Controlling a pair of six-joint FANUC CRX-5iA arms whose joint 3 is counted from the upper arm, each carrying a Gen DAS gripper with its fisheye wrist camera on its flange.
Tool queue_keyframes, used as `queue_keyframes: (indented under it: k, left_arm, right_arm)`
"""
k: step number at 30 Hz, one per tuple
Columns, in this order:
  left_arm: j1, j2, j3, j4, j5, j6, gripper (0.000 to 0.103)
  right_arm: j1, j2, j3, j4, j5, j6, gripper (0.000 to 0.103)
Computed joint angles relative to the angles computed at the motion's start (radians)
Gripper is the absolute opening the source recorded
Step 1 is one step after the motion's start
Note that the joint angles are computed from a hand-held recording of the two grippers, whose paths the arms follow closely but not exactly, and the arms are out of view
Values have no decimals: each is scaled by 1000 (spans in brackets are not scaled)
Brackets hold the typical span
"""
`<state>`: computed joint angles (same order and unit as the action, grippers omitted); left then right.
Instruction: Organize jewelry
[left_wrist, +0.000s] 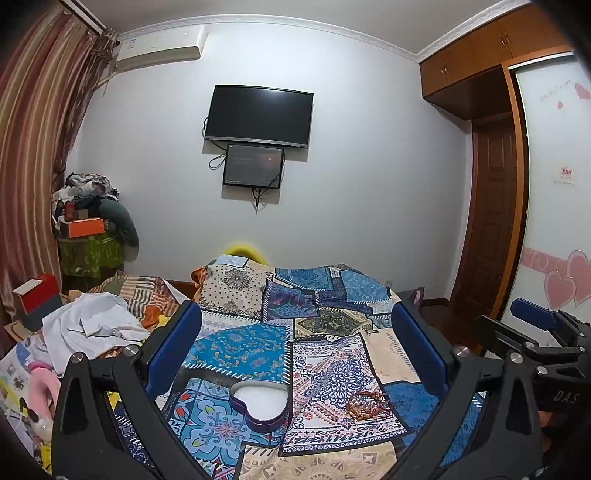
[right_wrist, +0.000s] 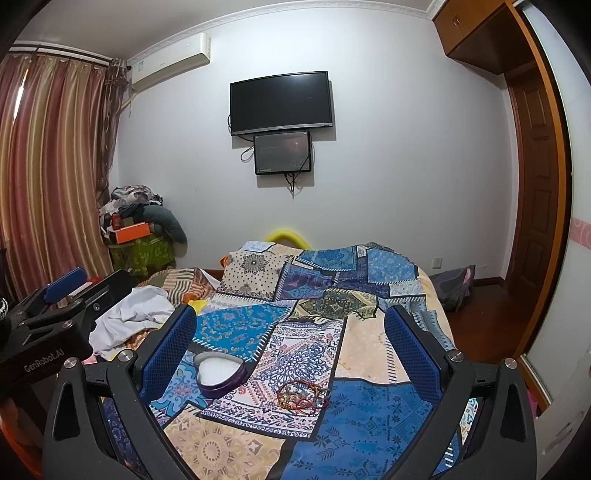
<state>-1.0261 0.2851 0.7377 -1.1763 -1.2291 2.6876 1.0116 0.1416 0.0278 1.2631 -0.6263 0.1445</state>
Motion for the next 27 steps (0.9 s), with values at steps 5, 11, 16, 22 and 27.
queue_keyframes:
  k: [5, 11, 16, 22, 27]
  left_arm:
    - [1, 2, 0, 0, 1, 1, 103]
    - [0, 6, 8, 1, -1, -2, 103]
    - [2, 9, 13, 4, -3, -6, 103]
    - [1, 10, 14, 3, -3, -3, 103]
    - [1, 8, 12, 4, -3, -5, 103]
  right_arm:
    - [-2, 0, 2, -5, 0, 3, 101]
    - [-2, 0, 2, -5, 2, 3, 101]
    - [-2, 0, 3, -7, 2, 4, 101]
    - [-3, 0, 3, -9, 2, 6, 101]
    - [-3, 0, 5, -12, 2, 8, 101]
